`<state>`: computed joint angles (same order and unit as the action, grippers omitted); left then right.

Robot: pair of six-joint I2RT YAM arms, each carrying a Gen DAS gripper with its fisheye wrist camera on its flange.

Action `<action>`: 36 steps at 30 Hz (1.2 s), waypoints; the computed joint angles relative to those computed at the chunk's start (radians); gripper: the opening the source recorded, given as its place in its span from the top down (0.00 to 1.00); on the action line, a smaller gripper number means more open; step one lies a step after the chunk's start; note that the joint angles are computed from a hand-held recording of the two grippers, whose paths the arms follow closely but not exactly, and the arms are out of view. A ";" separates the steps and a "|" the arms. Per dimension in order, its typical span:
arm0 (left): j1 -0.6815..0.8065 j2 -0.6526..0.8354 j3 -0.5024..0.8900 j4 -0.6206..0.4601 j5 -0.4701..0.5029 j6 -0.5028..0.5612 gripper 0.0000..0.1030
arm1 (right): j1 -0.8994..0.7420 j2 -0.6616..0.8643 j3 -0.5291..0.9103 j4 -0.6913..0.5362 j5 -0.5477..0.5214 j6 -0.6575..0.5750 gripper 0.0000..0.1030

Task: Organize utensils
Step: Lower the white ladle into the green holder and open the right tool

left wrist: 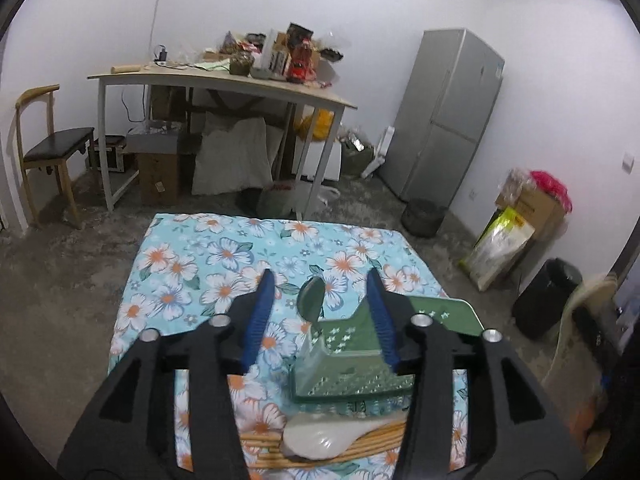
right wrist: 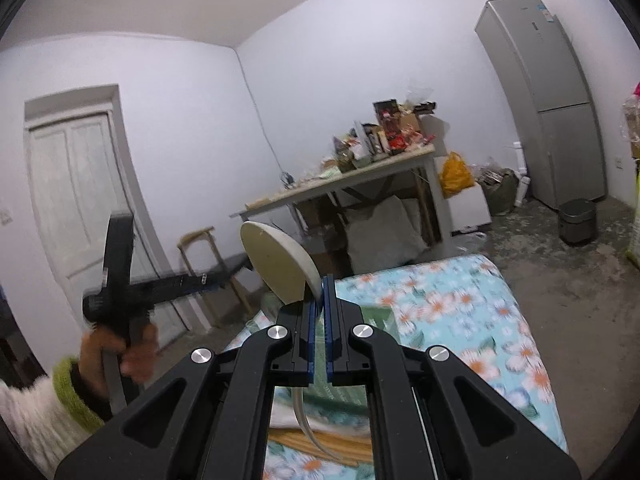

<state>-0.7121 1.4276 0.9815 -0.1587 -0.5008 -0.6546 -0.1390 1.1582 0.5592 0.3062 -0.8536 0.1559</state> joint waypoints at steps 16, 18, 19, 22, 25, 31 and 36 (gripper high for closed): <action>-0.376 -0.166 -0.440 0.015 -0.242 -0.419 0.26 | 0.172 0.406 0.342 0.164 0.147 0.007 0.96; -0.402 -0.171 -0.464 0.015 -0.252 -0.462 0.24 | 0.188 0.482 0.378 0.148 0.168 -0.033 0.96; -0.411 -0.169 -0.482 0.024 -0.251 -0.484 0.23 | 0.189 0.518 0.394 0.142 0.161 -0.044 0.96; -0.427 -0.151 -0.491 0.019 -0.252 -0.515 0.22 | 0.191 0.589 0.421 0.121 0.163 -0.080 0.96; -0.433 -0.133 -0.497 0.035 -0.255 -0.511 0.19 | 0.182 0.629 0.428 0.096 0.120 -0.095 0.96; -0.399 -0.111 -0.534 0.207 -0.200 -0.479 0.14 | 0.151 0.594 0.394 -0.041 0.138 -0.167 0.86; -0.400 -0.065 -0.499 0.197 -0.191 -0.489 0.11 | 0.106 0.506 0.337 -0.111 0.141 -0.203 0.36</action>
